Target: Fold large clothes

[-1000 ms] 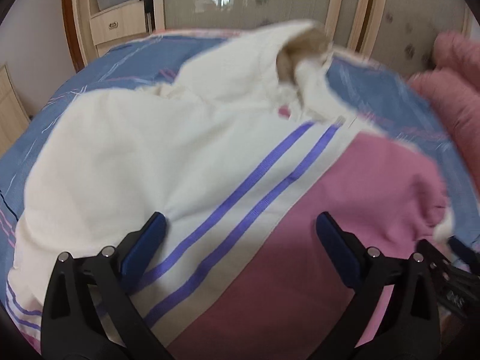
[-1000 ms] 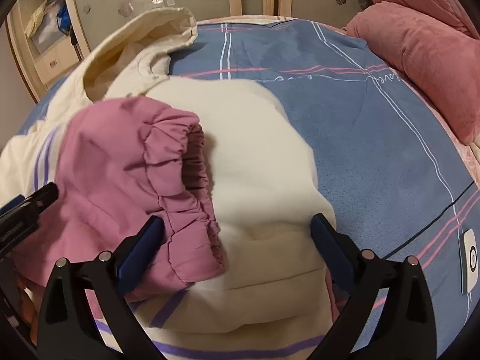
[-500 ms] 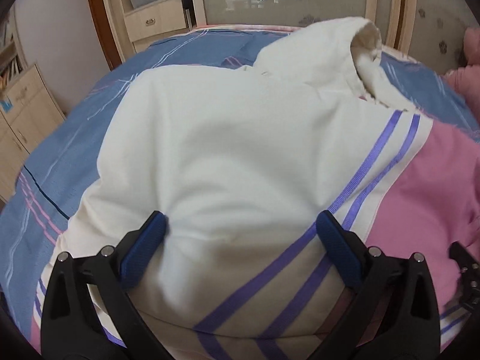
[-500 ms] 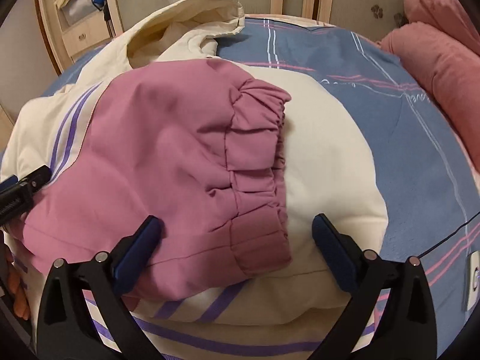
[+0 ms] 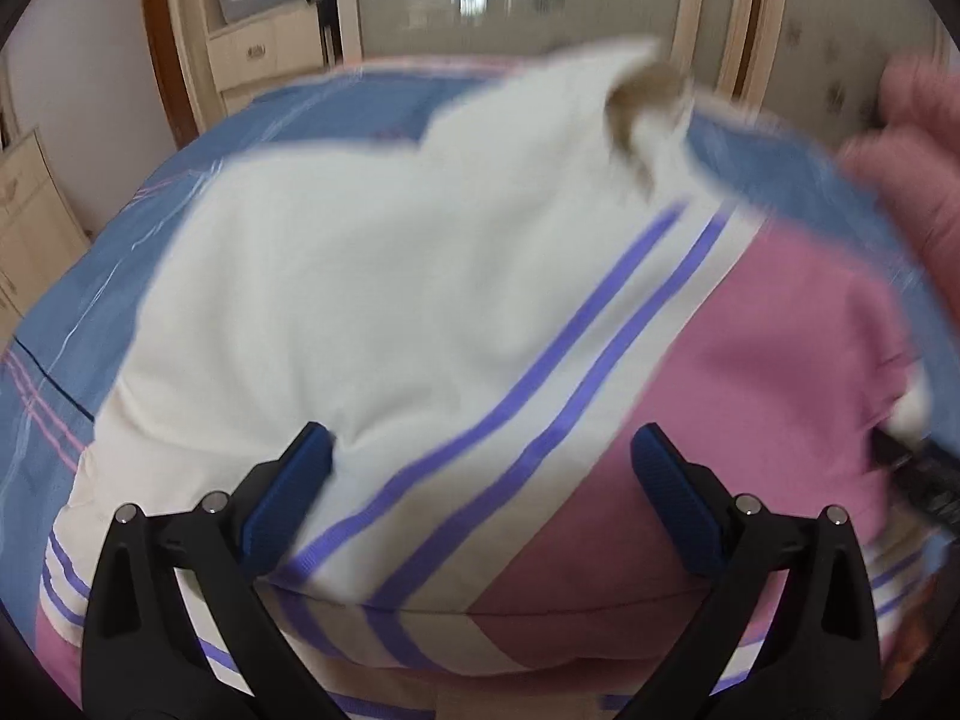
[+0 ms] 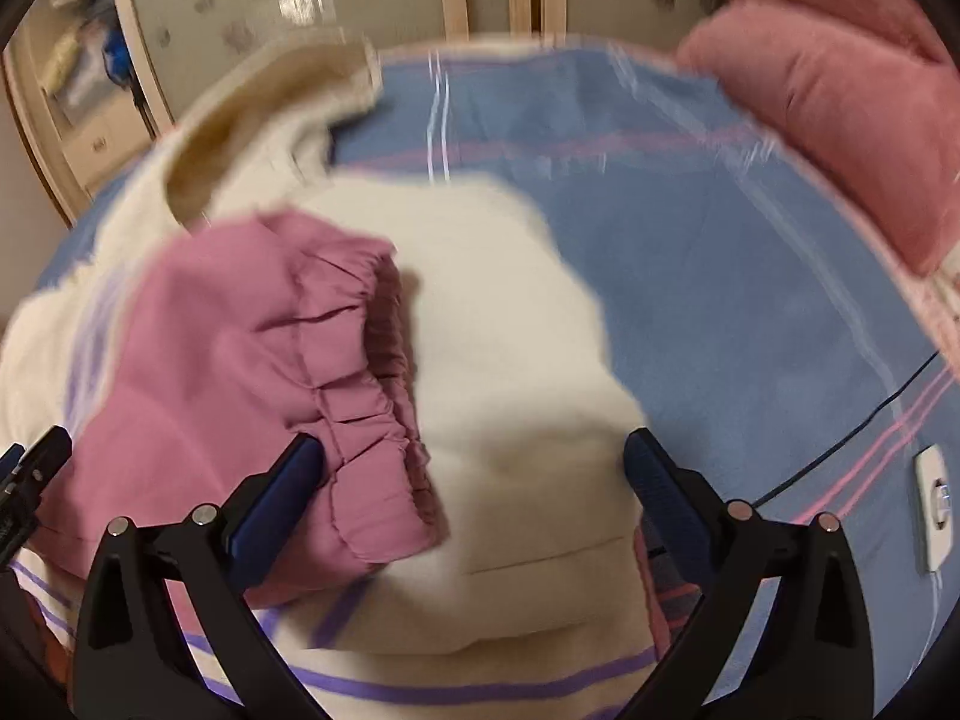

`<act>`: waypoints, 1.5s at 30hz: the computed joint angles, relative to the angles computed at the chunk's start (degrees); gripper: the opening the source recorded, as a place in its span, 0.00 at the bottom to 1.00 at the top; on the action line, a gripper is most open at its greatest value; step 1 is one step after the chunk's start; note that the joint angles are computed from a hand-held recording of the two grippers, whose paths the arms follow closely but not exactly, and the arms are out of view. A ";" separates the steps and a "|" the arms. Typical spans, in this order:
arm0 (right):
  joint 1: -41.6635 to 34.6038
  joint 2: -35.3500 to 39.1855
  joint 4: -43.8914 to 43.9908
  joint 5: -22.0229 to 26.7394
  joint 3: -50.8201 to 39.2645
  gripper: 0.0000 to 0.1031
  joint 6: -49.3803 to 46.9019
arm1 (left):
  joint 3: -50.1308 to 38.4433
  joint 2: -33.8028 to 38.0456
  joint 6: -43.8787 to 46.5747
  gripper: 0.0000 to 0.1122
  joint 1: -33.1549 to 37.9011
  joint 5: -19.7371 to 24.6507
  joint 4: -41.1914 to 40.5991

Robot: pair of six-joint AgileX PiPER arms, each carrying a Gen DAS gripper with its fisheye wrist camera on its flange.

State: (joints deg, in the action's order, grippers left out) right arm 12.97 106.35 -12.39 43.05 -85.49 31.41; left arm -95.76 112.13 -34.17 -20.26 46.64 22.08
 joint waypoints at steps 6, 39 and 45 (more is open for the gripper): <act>0.55 -0.12 -0.95 0.95 -0.28 0.99 -0.08 | 2.42 -0.80 -0.53 0.90 -0.08 -1.42 0.35; 5.12 1.06 -9.40 0.19 -0.27 0.99 3.40 | 2.97 -0.87 3.77 0.90 -0.08 -4.63 -3.45; 4.10 0.58 -7.64 -1.78 0.81 0.99 1.52 | 8.36 -3.17 1.89 0.90 0.70 -11.08 -2.61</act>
State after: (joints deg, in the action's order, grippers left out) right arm 17.08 106.93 -20.04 41.27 -84.67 32.94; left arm -87.40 108.96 -32.28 -19.57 35.56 19.47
